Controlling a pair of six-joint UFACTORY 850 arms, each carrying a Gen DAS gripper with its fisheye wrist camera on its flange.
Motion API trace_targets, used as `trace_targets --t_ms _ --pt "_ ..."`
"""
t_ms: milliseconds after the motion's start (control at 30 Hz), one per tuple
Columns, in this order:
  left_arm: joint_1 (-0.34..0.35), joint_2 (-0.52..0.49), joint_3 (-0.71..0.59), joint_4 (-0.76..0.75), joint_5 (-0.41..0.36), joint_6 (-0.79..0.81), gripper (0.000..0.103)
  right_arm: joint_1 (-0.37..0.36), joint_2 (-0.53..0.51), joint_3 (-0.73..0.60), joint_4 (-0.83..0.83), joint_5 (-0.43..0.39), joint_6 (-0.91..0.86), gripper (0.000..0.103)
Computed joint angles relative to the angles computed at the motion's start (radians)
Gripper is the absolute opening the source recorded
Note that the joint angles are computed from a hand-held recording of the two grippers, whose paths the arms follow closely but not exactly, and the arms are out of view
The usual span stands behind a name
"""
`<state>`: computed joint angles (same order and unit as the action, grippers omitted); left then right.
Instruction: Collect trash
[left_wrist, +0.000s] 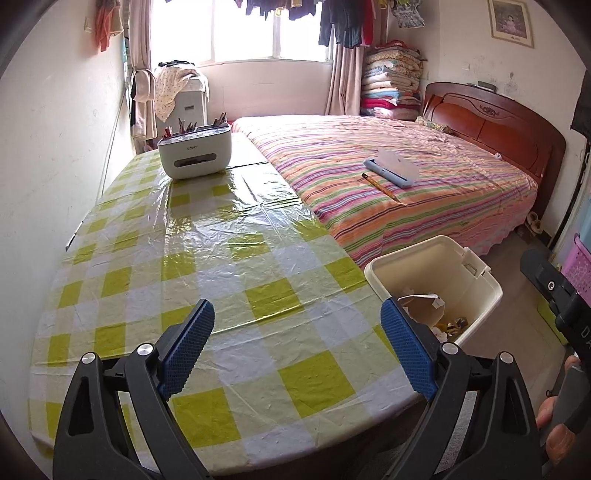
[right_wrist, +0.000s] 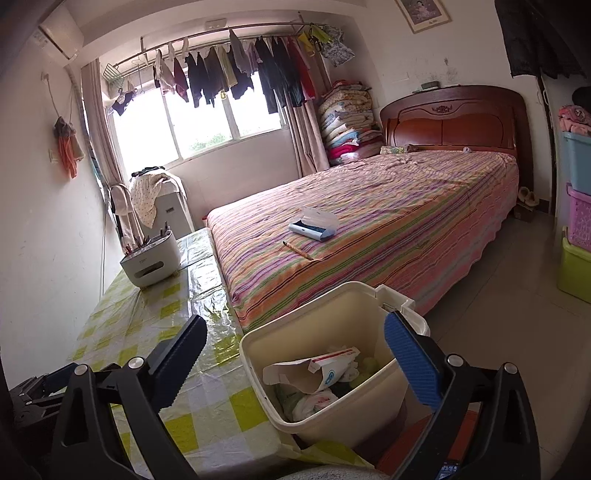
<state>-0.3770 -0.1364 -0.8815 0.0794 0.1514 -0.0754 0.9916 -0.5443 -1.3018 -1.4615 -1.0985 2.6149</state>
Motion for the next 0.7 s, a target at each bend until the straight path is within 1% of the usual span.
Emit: trace_targets --t_ms 33,133,267,333,433,567,700 --pt "0.004 0.014 0.015 -0.019 0.007 0.022 0.094 0.005 -0.006 -0.010 0.010 0.005 -0.017 0.094" --pt "0.009 0.053 0.057 -0.167 0.025 0.182 0.094 0.016 -0.022 -0.032 0.023 0.019 -0.049 0.094" --pt "0.017 0.077 0.086 -0.300 0.032 0.325 0.094 0.023 -0.040 -0.057 0.033 0.026 -0.088 0.094" --pt "0.026 0.085 0.095 -0.314 0.033 0.334 0.094 0.021 -0.042 -0.061 0.034 0.040 -0.099 0.094" --pt "0.029 0.092 0.101 -0.401 0.035 0.421 0.094 0.020 -0.048 -0.069 0.034 0.050 -0.107 0.094" --pt "0.024 0.104 0.120 -0.492 0.081 0.514 0.094 0.018 -0.054 -0.081 0.032 0.061 -0.123 0.094" --pt "0.019 0.100 0.116 -0.544 0.083 0.579 0.094 0.014 -0.057 -0.083 0.037 0.069 -0.129 0.094"
